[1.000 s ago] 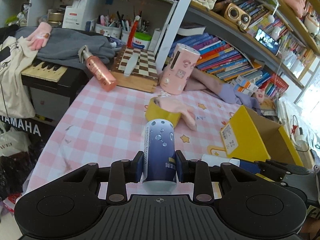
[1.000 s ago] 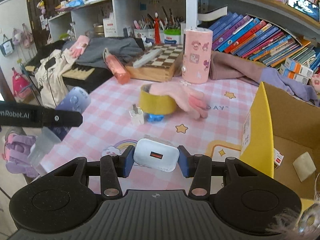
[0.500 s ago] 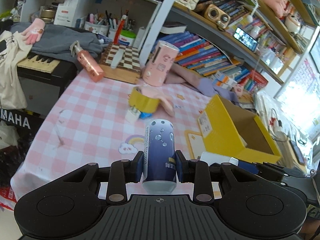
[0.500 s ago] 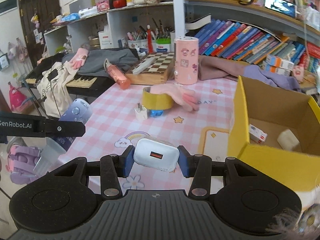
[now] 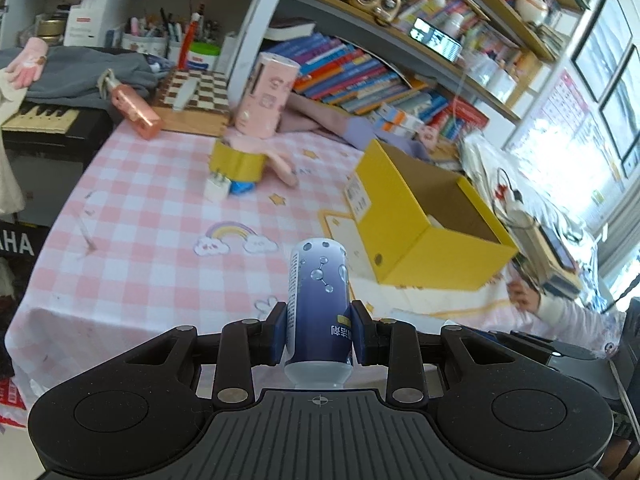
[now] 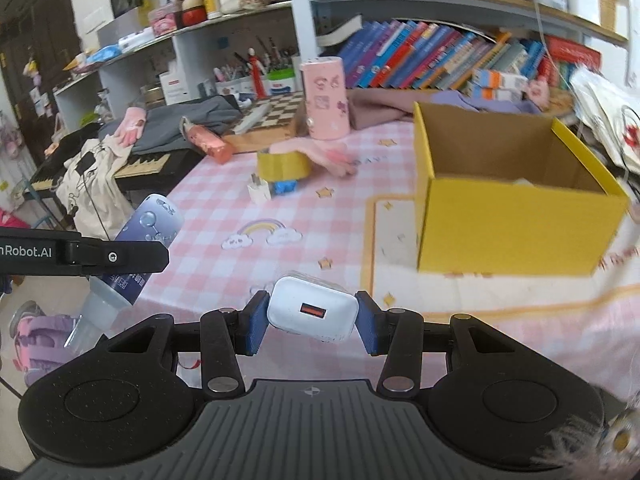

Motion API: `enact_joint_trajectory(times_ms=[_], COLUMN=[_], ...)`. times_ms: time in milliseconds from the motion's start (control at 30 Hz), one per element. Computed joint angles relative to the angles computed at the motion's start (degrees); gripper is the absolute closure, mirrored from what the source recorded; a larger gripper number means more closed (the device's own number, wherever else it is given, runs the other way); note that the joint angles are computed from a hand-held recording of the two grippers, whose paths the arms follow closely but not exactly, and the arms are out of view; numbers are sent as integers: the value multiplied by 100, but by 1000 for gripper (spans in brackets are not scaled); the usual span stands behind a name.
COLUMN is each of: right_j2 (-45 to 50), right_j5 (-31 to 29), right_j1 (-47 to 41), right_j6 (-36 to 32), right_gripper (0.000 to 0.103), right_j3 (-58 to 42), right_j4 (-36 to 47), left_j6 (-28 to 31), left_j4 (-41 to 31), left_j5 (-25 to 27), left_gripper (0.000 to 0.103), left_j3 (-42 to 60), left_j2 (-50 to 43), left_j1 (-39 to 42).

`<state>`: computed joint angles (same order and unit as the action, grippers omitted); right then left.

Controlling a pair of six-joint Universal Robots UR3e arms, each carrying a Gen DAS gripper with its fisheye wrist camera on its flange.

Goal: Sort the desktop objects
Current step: 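Lift the charger with the right tool while the left tool carries the bottle over the yellow box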

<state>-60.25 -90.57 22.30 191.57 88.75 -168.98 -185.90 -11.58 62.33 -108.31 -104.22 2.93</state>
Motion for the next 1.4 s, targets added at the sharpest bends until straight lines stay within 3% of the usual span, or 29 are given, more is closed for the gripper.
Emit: enact_joint_trajectory(times_ms=[700,1400], right_j2=[-1267,-1816], right_j5=[-905,-914], right_j1=[61,-577], right_j6=[1129,1223], right_gripper=[60,60], right_j3=[1760,2495], right_j4=[45,-113], left_j6=[724,715], left_j4=[-641,-1256], left_j5=[-740,-620], left_gripper=[72,72], left_j3=[404,2107], left_j2=[-377,-1427], left_j1=[-440,-1201])
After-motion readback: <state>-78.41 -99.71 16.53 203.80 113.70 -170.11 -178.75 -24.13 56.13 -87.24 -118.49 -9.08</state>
